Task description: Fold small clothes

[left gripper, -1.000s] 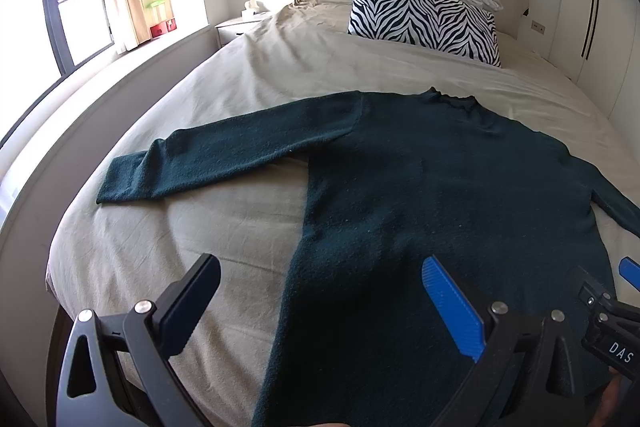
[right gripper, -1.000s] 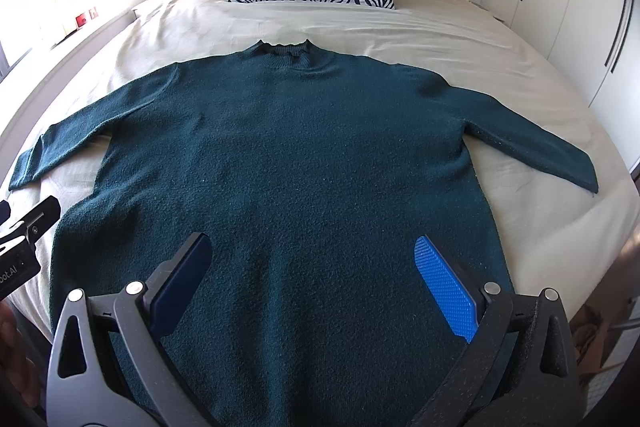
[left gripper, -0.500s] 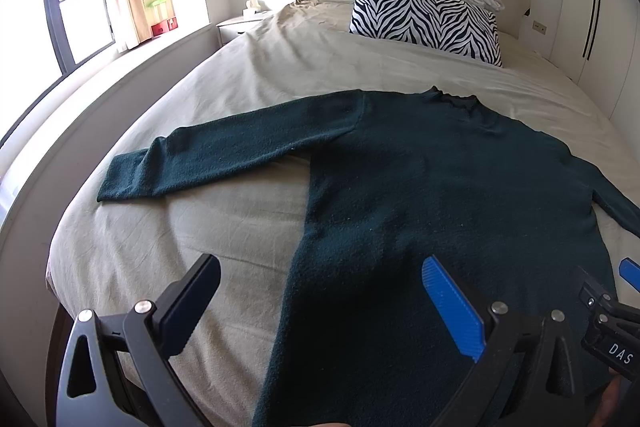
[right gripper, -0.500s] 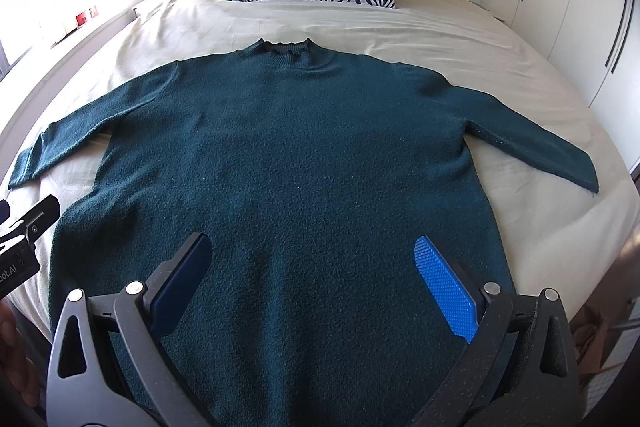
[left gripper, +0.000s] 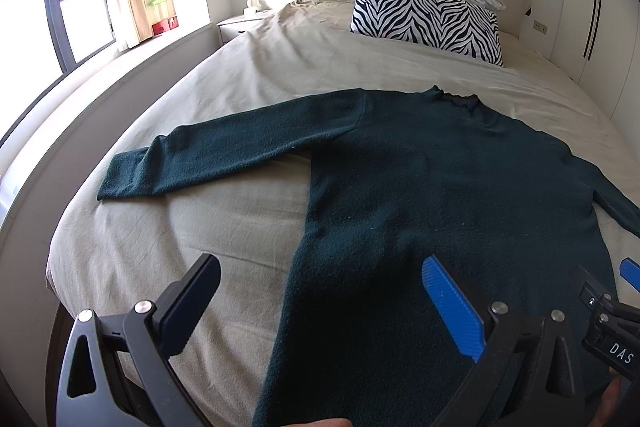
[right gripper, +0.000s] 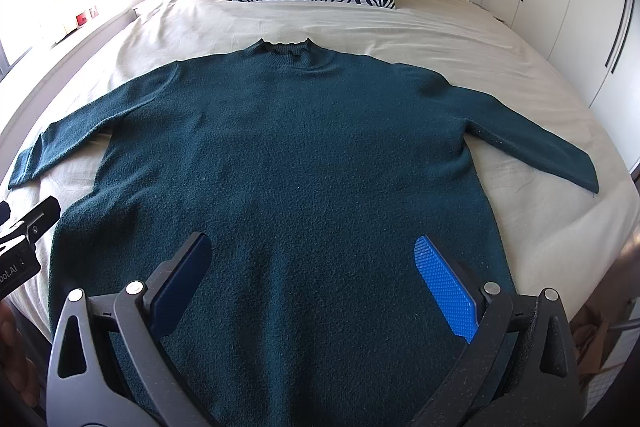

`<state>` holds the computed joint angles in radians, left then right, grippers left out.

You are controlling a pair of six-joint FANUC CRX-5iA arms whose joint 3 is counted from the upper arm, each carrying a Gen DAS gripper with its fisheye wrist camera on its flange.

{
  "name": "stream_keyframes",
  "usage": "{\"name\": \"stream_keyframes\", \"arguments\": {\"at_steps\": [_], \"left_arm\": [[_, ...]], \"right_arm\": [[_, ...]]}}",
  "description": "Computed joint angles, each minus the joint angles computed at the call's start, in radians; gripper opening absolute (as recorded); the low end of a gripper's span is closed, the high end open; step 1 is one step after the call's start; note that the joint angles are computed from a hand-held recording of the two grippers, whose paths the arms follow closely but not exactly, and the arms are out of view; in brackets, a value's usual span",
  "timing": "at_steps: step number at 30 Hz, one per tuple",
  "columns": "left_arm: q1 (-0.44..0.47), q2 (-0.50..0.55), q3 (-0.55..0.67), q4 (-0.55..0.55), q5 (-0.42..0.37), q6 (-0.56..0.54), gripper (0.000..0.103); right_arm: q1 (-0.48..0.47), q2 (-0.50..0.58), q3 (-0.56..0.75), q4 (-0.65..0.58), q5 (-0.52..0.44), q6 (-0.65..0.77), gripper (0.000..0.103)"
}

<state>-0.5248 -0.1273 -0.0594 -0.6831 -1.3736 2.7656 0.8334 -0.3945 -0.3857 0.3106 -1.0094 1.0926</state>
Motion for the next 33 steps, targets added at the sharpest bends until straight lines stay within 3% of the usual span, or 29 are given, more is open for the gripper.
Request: {"name": "stream_keyframes", "arguments": {"at_steps": [33], "left_arm": [[0.009, -0.012, -0.023, 0.005, 0.011, -0.001, 0.103]], "right_arm": [[0.004, 0.003, -0.004, 0.011, 0.004, 0.003, 0.103]]}}
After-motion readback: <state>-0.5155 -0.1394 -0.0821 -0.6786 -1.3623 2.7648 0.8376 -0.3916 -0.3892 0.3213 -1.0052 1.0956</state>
